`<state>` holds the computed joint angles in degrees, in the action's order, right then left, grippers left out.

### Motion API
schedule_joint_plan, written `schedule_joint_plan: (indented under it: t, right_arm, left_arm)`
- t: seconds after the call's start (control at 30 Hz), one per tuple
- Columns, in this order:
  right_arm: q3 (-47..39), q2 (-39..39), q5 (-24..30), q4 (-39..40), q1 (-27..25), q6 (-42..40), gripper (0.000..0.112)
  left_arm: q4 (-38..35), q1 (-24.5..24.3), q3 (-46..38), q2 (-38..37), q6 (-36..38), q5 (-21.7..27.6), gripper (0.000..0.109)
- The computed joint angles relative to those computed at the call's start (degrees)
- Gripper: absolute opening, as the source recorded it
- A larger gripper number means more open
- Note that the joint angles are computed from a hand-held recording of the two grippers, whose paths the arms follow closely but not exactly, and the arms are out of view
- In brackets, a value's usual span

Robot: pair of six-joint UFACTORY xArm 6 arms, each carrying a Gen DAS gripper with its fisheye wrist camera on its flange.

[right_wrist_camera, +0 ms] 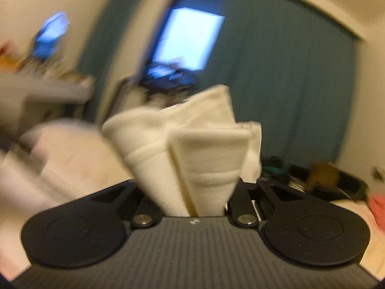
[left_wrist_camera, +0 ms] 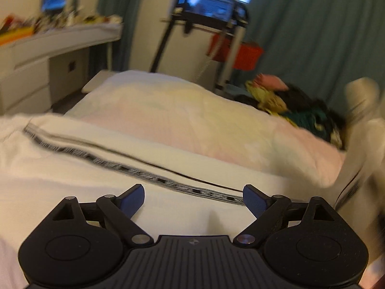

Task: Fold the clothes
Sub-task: 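Lay both cuffs onto the waistband with the right gripper and open it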

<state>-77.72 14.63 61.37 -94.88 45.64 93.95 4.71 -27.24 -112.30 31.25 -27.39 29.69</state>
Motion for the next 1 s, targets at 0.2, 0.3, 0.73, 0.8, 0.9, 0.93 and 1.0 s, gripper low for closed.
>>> schedule_joint_plan:
  t: [0.2,0.3,0.73,0.8,0.9,0.93,1.0]
  right_arm:
    - [-6.25,7.86,-11.16,9.84,-1.13,-12.21,0.018]
    - [-7.01,8.61,-11.53,11.04,-1.32,-12.63,0.018]
    - [-5.69,5.33,-28.04,5.39,-8.77,5.88,0.039]
    - [-4.26,3.84,-32.89,6.23,-10.14,8.07,0.060]
    - [-1.64,0.70,-40.44,6.93,-11.87,13.36,0.075]
    - [-0.59,-0.63,-42.85,6.39,-12.44,16.59,0.075]
    - [2.75,-4.73,-46.67,2.42,-13.58,26.20,0.076]
  left_arm:
    - [-7.78,1.13,4.60,-2.91,2.27,-2.94,0.091]
    - [-6.78,0.96,5.36,-2.95,0.98,-3.79,0.091]
    - [3.86,0.74,8.29,-1.61,-11.56,-9.01,0.091]
    - [5.39,0.50,7.81,-1.23,-11.83,-8.33,0.091]
    - [11.73,-0.05,7.61,-1.31,-13.56,-7.75,0.091]
    - [13.78,-0.25,7.51,-1.33,-14.08,-7.51,0.091]
    - [17.48,-0.32,7.91,-1.85,-15.49,-7.19,0.091]
